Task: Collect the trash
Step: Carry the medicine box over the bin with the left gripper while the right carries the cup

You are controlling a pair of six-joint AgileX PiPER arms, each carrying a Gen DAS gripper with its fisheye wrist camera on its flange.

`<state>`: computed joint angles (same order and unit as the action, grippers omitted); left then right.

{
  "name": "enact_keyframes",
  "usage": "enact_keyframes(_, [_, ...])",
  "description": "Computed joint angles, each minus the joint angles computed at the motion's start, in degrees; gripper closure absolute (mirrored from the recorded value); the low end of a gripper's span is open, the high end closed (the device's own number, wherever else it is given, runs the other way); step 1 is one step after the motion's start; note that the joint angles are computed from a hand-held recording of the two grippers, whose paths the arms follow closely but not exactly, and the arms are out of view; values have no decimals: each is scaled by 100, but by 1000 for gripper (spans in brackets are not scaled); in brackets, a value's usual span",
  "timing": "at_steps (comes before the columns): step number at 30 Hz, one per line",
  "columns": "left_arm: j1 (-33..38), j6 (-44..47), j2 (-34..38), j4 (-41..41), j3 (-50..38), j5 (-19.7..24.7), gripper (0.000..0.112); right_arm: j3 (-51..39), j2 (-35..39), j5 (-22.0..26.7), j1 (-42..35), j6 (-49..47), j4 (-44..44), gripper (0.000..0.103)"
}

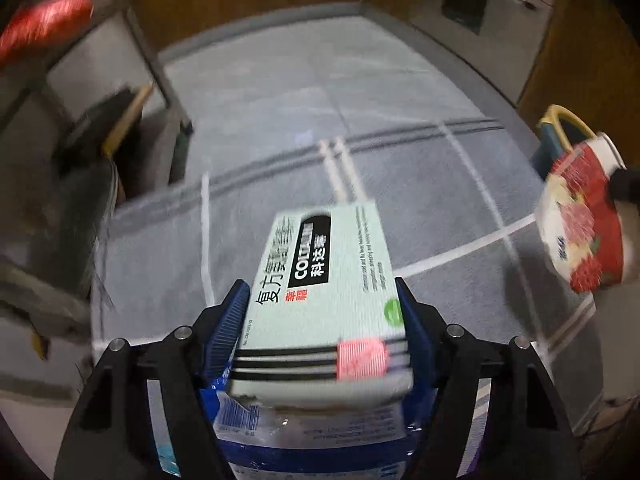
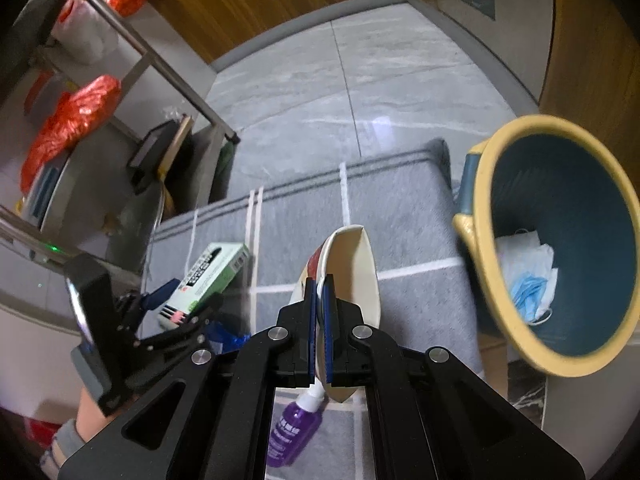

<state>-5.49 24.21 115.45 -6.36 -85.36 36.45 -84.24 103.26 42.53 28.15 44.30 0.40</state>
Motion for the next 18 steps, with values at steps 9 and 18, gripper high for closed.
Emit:
enact_keyframes(9, [-446, 188, -323, -198, -37, 261, 93, 337, -395, -42, -258, 116, -241, 99])
enact_keyframes(18, [-365, -178, 135, -288, -416, 528, 94, 507, -620, -121, -407, -115, -36, 99])
